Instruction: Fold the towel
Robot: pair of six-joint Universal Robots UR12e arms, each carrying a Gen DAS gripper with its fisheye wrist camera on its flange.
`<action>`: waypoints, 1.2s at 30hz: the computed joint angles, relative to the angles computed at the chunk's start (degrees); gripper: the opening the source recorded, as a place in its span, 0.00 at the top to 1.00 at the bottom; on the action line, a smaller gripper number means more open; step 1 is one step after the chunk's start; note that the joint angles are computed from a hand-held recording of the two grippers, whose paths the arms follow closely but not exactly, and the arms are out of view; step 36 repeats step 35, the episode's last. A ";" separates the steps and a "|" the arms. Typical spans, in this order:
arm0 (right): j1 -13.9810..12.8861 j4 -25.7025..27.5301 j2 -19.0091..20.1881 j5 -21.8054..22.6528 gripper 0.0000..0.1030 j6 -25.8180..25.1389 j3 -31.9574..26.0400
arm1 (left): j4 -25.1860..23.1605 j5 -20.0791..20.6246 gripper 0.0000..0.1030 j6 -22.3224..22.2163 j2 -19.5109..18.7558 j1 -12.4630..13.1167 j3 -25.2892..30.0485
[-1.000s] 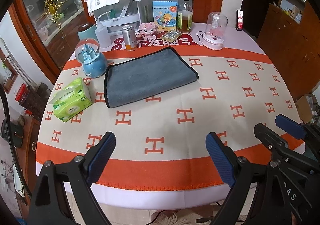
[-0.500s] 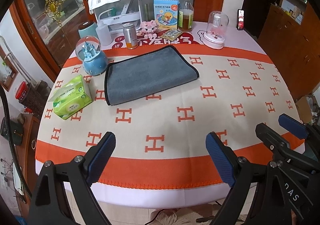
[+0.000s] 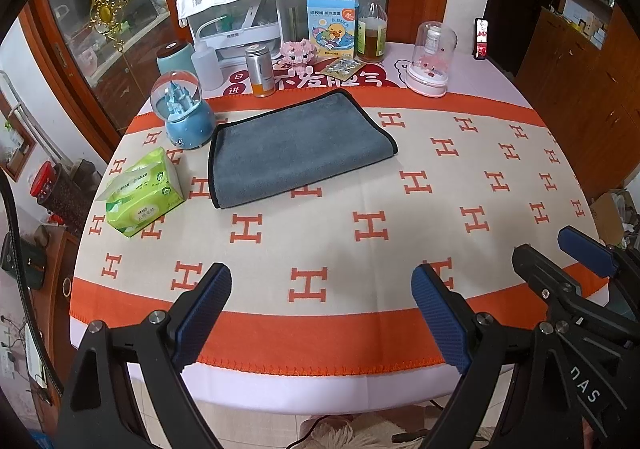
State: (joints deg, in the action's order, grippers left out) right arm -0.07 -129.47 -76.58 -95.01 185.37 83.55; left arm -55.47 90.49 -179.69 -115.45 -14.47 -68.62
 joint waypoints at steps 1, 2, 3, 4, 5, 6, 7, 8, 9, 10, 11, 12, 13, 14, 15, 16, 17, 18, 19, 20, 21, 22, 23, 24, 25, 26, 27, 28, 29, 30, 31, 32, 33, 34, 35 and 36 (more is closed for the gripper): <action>-0.01 -0.03 -0.01 0.00 0.48 -0.06 -0.01 | 0.01 0.01 0.12 0.06 -0.01 0.01 0.00; -0.03 0.00 -0.01 0.06 0.48 -0.06 -0.03 | 0.06 0.07 0.12 0.05 -0.01 -0.01 -0.03; 0.00 0.03 0.00 0.07 0.48 0.03 -0.03 | 0.07 0.06 0.12 0.04 0.02 0.00 -0.09; -0.01 0.07 -0.05 0.11 0.48 0.04 0.00 | 0.03 0.03 0.12 0.05 0.02 0.01 -0.07; -0.01 0.12 -0.08 0.15 0.48 0.02 0.00 | 0.03 0.04 0.12 0.04 0.03 0.00 -0.10; 0.01 0.02 -0.06 0.10 0.48 0.02 0.03 | 0.07 -0.02 0.12 0.03 0.03 0.01 -0.09; 0.03 -0.05 -0.04 0.06 0.48 0.03 0.04 | 0.07 -0.02 0.12 0.03 0.03 0.01 -0.09; 0.06 -0.09 -0.02 0.02 0.48 0.03 0.04 | 0.24 0.03 0.12 -0.03 0.06 -0.01 -0.17; 0.07 -0.13 -0.03 -0.04 0.48 -0.06 0.03 | 0.28 0.05 0.12 -0.03 0.04 -0.01 -0.17; 0.08 -0.12 -0.01 -0.05 0.48 0.05 0.05 | 0.40 0.03 0.12 -0.04 0.11 0.04 -0.32; 0.10 -0.08 0.01 -0.04 0.48 0.13 0.03 | 0.47 0.04 0.12 -0.05 0.10 0.06 -0.38; 0.09 -0.02 0.01 -0.04 0.48 0.07 0.00 | 0.31 0.04 0.12 -0.02 0.09 0.07 -0.30; 0.08 0.06 0.02 0.04 0.48 0.05 -0.05 | 0.23 0.02 0.12 -0.01 0.09 0.07 -0.28; 0.07 0.16 0.02 0.08 0.48 0.07 -0.08 | 0.12 0.05 0.12 -0.04 0.10 0.07 -0.28; 0.11 0.07 0.03 0.02 0.48 0.12 -0.06 | 0.11 0.03 0.12 0.01 0.20 0.16 -0.41; 0.15 0.17 0.05 0.04 0.48 0.09 -0.11 | 0.02 0.05 0.12 0.00 0.20 0.21 -0.40; 0.19 0.30 0.07 0.06 0.48 0.07 -0.18 | -0.06 0.04 0.12 -0.01 0.22 0.24 -0.41; 0.24 0.37 0.09 0.05 0.48 0.06 -0.24 | -0.15 -0.05 0.12 -0.04 0.20 0.30 -0.36; 0.31 0.34 0.17 0.03 0.48 0.00 -0.28 | -0.19 -0.10 0.12 -0.03 0.22 0.34 -0.37; 0.33 0.39 0.18 0.01 0.48 -0.02 -0.33 | -0.22 -0.09 0.12 -0.02 0.21 0.37 -0.34; 0.32 0.36 0.18 0.01 0.48 0.01 -0.30 | -0.18 -0.03 0.12 -0.02 0.18 0.34 -0.32; 0.33 0.40 0.19 0.00 0.48 0.04 -0.31 | -0.18 -0.03 0.12 -0.02 0.18 0.34 -0.32; 0.34 0.40 0.20 -0.02 0.48 0.05 -0.32 | -0.27 -0.09 0.12 -0.01 0.17 0.35 -0.29; 0.34 0.40 0.20 -0.02 0.48 0.05 -0.32 | -0.45 -0.20 0.12 -0.04 0.10 0.40 -0.15; 0.35 0.50 0.21 -0.06 0.48 0.05 -0.37 | -0.53 -0.32 0.12 -0.05 0.10 0.45 -0.13; 0.37 0.57 0.21 -0.10 0.48 0.07 -0.40 | -0.54 -0.39 0.12 -0.03 0.11 0.50 -0.13; 0.37 0.59 0.18 -0.08 0.48 0.08 -0.40 | -0.51 -0.35 0.12 0.00 0.12 0.50 -0.16; 0.36 0.41 0.21 -0.07 0.48 0.07 -0.35 | -0.46 -0.33 0.12 -0.01 0.12 0.49 -0.17; 0.39 0.49 0.21 -0.16 0.48 0.09 -0.39 | -0.44 -0.40 0.12 0.08 0.13 0.55 -0.21; 0.36 0.46 0.23 -0.11 0.48 0.08 -0.37 | -0.56 -0.34 0.12 -0.03 0.10 0.49 -0.14; 0.38 0.46 0.29 -0.07 0.48 0.06 -0.36 | -0.58 -0.31 0.12 -0.06 0.10 0.48 -0.12; 0.39 0.52 0.28 -0.07 0.48 0.08 -0.37 | -0.58 -0.31 0.12 -0.06 0.10 0.48 -0.12; 0.38 0.45 0.29 -0.10 0.48 0.02 -0.37 | -0.58 -0.31 0.12 -0.06 0.10 0.48 -0.12; 0.37 0.42 0.30 -0.09 0.48 0.00 -0.37 | -0.61 -0.29 0.12 0.01 0.11 0.51 -0.12; 0.37 0.42 0.30 -0.09 0.48 0.00 -0.37 | -0.59 -0.26 0.12 -0.06 0.09 0.46 -0.10; 0.37 0.42 0.30 -0.09 0.48 0.00 -0.37 | -0.59 -0.26 0.12 -0.06 0.09 0.46 -0.10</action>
